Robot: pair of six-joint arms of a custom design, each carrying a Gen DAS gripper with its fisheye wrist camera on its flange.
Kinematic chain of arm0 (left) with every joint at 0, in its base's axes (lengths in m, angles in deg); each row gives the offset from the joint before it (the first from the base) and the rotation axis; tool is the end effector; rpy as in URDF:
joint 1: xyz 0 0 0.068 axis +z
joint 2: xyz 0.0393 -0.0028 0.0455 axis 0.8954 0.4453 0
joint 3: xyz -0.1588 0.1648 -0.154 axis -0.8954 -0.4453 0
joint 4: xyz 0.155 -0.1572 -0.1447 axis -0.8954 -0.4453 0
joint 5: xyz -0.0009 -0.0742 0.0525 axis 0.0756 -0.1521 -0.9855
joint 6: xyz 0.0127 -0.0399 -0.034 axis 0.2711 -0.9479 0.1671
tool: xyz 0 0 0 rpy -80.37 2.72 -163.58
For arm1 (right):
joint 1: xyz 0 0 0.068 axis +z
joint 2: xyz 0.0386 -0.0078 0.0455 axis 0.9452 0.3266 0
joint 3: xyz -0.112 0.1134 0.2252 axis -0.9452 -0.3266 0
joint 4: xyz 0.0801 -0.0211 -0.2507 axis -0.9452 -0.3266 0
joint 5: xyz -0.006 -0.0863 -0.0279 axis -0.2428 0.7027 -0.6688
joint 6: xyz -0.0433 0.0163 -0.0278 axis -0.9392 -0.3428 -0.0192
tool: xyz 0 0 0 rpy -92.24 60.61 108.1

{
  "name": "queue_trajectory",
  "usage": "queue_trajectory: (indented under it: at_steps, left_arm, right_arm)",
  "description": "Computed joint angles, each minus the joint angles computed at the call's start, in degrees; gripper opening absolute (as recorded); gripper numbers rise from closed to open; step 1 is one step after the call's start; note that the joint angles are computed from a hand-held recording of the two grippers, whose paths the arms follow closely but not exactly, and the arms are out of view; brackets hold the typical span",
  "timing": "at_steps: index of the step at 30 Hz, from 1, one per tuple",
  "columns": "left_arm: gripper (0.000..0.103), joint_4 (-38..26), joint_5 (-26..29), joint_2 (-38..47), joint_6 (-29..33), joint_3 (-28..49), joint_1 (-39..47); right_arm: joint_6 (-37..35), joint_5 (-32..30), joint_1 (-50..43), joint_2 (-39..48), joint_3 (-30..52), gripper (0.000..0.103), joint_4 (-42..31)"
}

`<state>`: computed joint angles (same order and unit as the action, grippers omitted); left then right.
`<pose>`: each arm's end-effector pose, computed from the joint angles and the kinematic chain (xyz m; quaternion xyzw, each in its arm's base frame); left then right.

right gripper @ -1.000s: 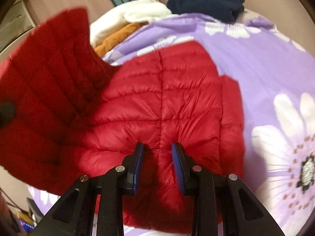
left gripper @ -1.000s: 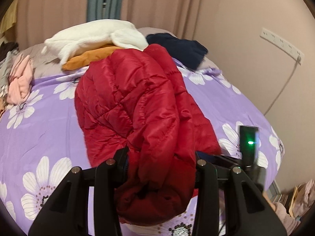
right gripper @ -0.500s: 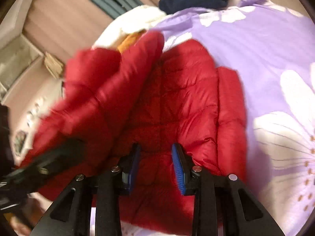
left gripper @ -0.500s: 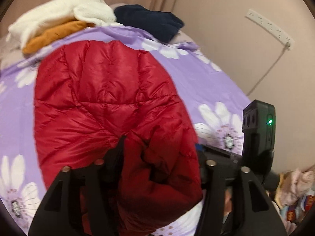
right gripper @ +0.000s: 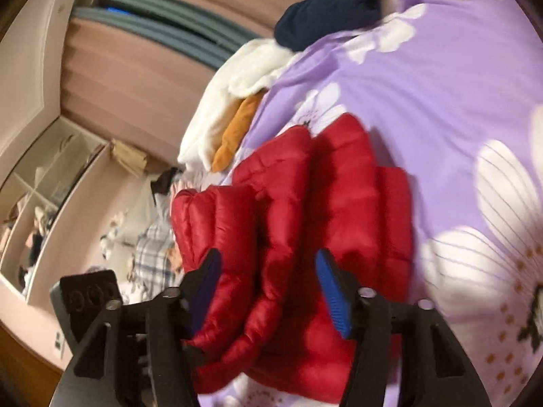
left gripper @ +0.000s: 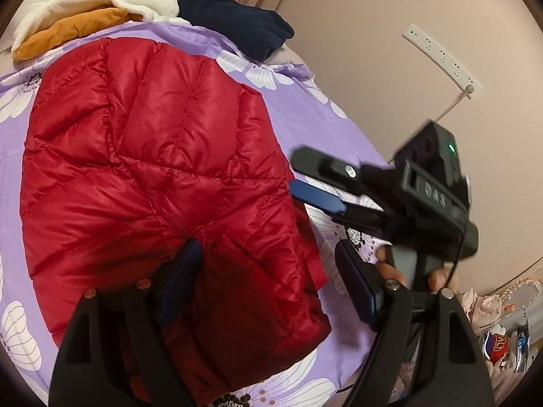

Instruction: Fold large clothes

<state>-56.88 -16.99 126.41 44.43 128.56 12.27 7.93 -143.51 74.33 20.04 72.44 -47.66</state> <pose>0.2022 -0.2456 0.1666 0.0317 0.9219 -0.2480 0.2960 0.2554 0.0444 0.1931 -0.0157 0.8345 0.5004 0.2302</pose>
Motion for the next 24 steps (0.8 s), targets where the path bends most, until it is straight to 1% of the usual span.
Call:
queue_trajectory:
  at_steps: [1, 3, 4, 6, 8, 9, 10, 11, 13, 15, 16, 18, 19, 21, 22, 23, 24]
  left_arm:
    - [0.080, 0.12, 0.24, -0.12, 0.08, -0.14, 0.09]
    - [0.080, 0.31, 0.42, -0.50, 0.08, -0.62, 0.06]
    - [0.080, 0.22, 0.39, -0.68, 0.05, -0.79, -0.04]
    - [0.080, -0.15, 0.54, -0.44, 0.60, -0.41, 0.19]
    - [0.080, -0.68, 0.36, 0.04, 0.92, 0.08, 0.21]
    - [0.080, -0.78, 0.49, 0.10, 1.04, 0.07, 0.34]
    - [0.080, -0.94, 0.36, 0.27, 0.93, 0.26, 0.23]
    - [0.080, -1.01, 0.37, 0.32, 0.78, 0.35, 0.17]
    - [0.080, -0.93, 1.15, 0.06, 0.32, 0.31, 0.13]
    - [0.078, -2.03, 1.92, -1.60, -0.79, 0.19, -0.09]
    - [0.078, -1.75, 2.22, -3.20, -1.19, -0.60, -0.30]
    - [0.078, -2.01, 1.24, -6.46, -1.16, -2.04, -0.80]
    - [0.078, -2.70, -0.06, -7.93, -1.07, -2.54, -1.17]
    - [0.078, -5.80, -4.77, -11.64, -1.07, -3.43, -2.00]
    - [0.078, -7.00, -6.65, -12.30, -1.18, -3.45, -2.22]
    - [0.078, -9.62, -10.04, -12.99, -1.77, -3.19, -2.42]
    - [0.078, -11.59, -11.95, -13.05, -2.41, -2.91, -2.06]
  right_arm:
    - [0.56, -0.19, 0.63, 1.00, 0.58, 0.069, 0.31]
    - [1.08, -3.08, 0.90, 1.85, 0.40, 0.069, 1.10]
    - [0.70, -3.55, 1.06, 1.61, 0.16, 0.069, 1.01]
    - [-1.64, -2.27, 2.23, 1.77, 0.81, 0.069, 0.55]
    - [-4.04, -1.43, 3.07, 1.78, 1.49, 0.052, -1.06]
    - [-5.08, -0.56, 3.49, 1.79, 1.84, 0.040, -1.94]
    - [-6.31, 0.57, 3.51, 1.05, 1.72, 0.033, -2.96]
    - [-7.10, 1.87, 3.83, 0.41, 1.51, 0.029, -3.16]
    - [-7.62, 7.97, 5.54, -3.29, 0.02, 0.019, -3.74]
    - [-6.45, 11.09, 6.17, -6.04, -1.76, 0.016, -2.50]
    - [-5.14, 10.97, 5.39, -7.12, -3.03, 0.016, -1.22]
    - [-2.93, 7.21, 2.50, -5.44, -4.53, 0.016, 1.97]
    - [-2.21, 6.37, 1.63, -4.49, -4.93, 0.016, 2.90]
    - [-1.31, 4.80, -0.43, -2.92, -5.94, 0.016, 4.18]
    - [-0.92, 4.27, -1.37, -1.97, -6.34, 0.016, 4.78]
    - [-0.82, 3.91, -2.26, -1.09, -6.76, 0.016, 5.40]
    - [-0.43, 4.07, -2.30, -1.05, -6.82, 0.016, 5.54]
